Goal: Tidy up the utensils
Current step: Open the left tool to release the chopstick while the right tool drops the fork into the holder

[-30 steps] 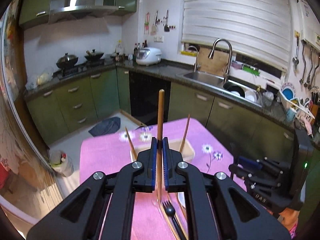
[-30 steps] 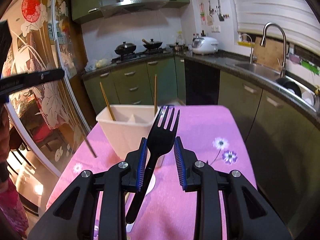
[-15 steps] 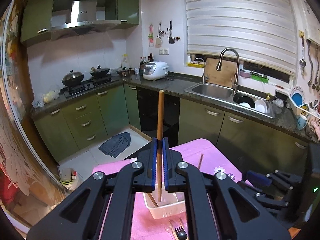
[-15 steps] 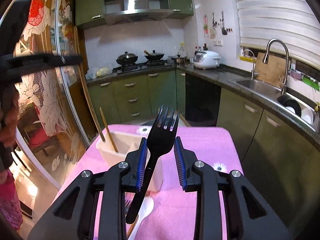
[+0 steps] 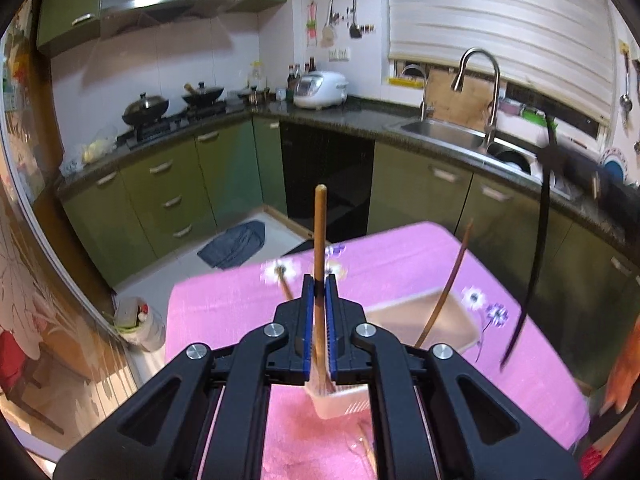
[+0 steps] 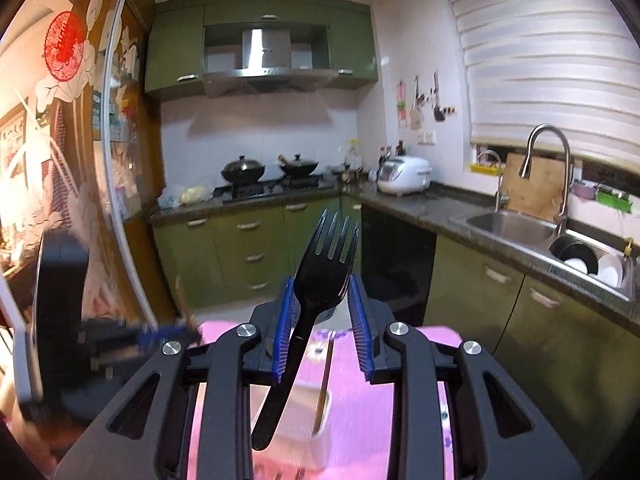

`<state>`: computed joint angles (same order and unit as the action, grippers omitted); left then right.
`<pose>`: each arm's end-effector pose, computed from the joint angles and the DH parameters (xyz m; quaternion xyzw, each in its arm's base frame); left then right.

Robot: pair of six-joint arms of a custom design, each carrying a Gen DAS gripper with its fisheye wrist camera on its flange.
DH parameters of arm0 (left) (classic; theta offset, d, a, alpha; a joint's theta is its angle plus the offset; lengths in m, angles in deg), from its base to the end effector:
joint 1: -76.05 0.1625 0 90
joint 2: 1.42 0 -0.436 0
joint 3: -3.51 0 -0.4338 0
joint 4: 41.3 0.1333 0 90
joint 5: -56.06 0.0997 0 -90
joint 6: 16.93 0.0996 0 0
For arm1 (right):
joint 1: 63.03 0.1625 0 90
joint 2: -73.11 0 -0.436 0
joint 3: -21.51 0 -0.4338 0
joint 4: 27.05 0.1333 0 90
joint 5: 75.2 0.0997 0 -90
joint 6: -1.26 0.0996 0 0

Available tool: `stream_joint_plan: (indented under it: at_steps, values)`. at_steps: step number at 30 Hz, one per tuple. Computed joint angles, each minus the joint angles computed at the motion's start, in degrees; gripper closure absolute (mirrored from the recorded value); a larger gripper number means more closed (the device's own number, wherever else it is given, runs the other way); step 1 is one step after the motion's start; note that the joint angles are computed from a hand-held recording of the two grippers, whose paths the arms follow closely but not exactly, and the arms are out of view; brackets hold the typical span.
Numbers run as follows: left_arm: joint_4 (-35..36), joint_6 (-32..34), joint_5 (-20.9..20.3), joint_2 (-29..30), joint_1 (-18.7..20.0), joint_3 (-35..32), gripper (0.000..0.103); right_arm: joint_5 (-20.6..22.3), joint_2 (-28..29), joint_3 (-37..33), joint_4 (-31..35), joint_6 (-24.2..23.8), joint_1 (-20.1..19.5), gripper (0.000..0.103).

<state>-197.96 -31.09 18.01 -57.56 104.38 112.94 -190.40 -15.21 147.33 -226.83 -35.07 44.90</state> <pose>-0.4395 -0.4775 0.1401 0.3130 0.8378 -0.3499 0.2789 0.2321 -0.4222 0.4018 0.2449 -0.7601 0.5400 0.2659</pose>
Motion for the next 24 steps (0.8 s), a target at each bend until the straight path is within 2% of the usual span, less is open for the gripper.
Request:
stream_joint_plan:
  at_steps: [5, 9, 11, 19, 22, 24]
  values:
    - [-2.0, -0.6, -0.3, -0.6, 0.4, 3.1, 0.096, -1.1, 6.8, -3.0, -8.3, -4.2, -0.6, 0.075]
    - [-4.5, -1.0, 0.9, -2.4, -1.0, 6.2, 0.092, -1.4, 12.4, -4.4, -17.0, -9.1, -1.8, 0.075]
    - [-4.6, -1.4, 0.8, -3.3, -1.7, 7.5, 0.087, -1.2, 13.8, -4.5, -17.9, -9.7, -2.8, 0.075]
    - [-0.6, -6.1, -1.5, -6.0, -3.5, 11.1, 0.087, -0.1, 15.4, -0.9, -18.5, -10.3, -6.2, 0.075]
    - [1.4, -8.6, -2.7, -6.6, -3.6, 12.4, 0.086, 0.5, 14.5, 1.2, -18.7, -9.9, -6.8, 0.066]
    - [3.5, -11.0, -3.7, -7.1, -3.8, 13.3, 0.086, 1.1, 12.7, 3.2, -18.9, -9.8, -6.9, 0.066]
